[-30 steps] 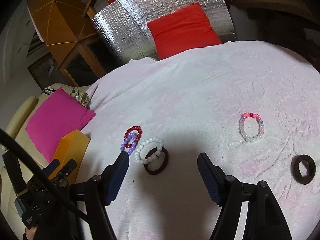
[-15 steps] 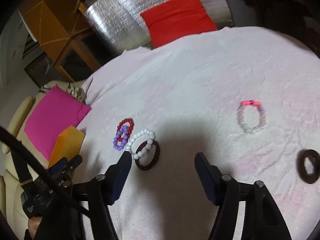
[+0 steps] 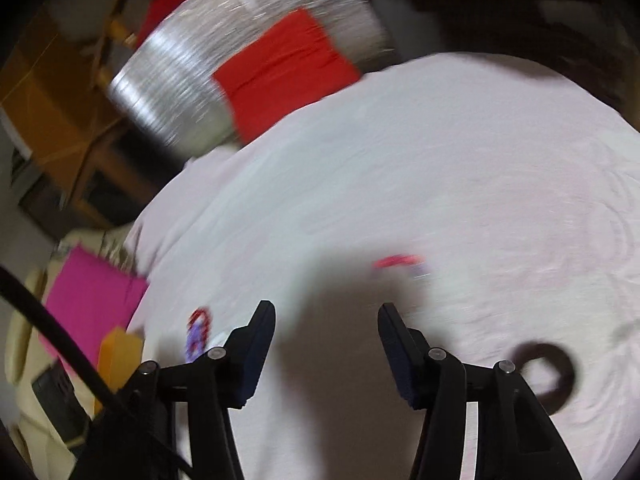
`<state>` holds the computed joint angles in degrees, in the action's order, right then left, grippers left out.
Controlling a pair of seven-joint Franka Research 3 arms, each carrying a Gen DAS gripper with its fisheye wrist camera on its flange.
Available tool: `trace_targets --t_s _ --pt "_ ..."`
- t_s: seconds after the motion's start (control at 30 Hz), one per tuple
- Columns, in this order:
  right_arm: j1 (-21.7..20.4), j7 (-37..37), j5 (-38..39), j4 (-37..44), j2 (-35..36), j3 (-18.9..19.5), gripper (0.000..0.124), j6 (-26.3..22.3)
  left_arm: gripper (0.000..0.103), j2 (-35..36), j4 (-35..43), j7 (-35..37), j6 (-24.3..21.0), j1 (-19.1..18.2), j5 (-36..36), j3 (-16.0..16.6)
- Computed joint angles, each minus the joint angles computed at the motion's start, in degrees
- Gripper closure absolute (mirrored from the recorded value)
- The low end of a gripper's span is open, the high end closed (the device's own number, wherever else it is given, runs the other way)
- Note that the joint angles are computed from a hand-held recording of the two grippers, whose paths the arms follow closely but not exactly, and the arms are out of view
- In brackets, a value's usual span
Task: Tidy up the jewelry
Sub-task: 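Grasp the white bead bracelet with the left tool while the right tool grasps the pink-white bracelet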
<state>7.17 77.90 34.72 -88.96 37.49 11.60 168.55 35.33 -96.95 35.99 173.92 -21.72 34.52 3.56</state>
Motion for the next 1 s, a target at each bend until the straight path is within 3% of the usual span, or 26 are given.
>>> trace_targets --t_s 0.1,0.2,0.3,0.47,0.53,0.57,0.63,0.73,0.8,1.0 --pt "-0.6 2.3 0.2 0.6 0.5 -1.3 0.067 -1.5 0.029 2.7 2.9 4.6 -1.3 5.5 -5.3 -6.9" --pt "0.6 4.6 -1.8 1.6 1.1 -3.3 0.067 -2.9 0.029 4.9 5.1 6.2 -1.2 6.6 -9.0 -8.5" --pt "0.1 4.1 -2.3 1.9 1.2 -2.6 0.067 -3.1 0.029 7.0 7.4 9.9 -1.3 8.6 -12.2 -11.8" --pt "0.8 4.7 -4.0 3.8 2.5 -3.3 0.067 -3.7 0.031 8.2 9.5 10.4 -1.7 5.7 -13.2 -8.7" --pt "1.2 5.5 -4.6 4.5 3.1 -3.8 0.067 -4.1 0.05 7.7 8.7 9.7 -1.5 4.5 -12.8 -7.0" --pt "1.5 5.9 -5.2 5.1 3.5 -4.2 0.067 -4.4 0.054 7.6 8.7 9.6 -1.5 4.3 -12.7 -6.7" --pt "2.0 6.3 -6.5 6.1 4.3 -4.9 0.068 -4.6 0.077 7.5 8.5 9.7 -1.0 4.4 -12.7 -6.6" --pt "2.6 7.1 -8.1 7.7 5.6 -5.6 0.071 -4.6 0.088 6.8 6.9 10.3 0.8 5.3 -13.0 -7.4" --pt "3.3 8.4 -9.2 8.8 6.4 -6.5 0.071 -4.5 0.094 6.5 6.5 10.5 1.6 5.1 -12.9 -7.0" --pt "7.4 13.1 -16.9 13.2 9.3 -11.6 0.07 -7.4 0.094 5.0 4.4 9.5 3.6 3.9 -12.6 -5.0"
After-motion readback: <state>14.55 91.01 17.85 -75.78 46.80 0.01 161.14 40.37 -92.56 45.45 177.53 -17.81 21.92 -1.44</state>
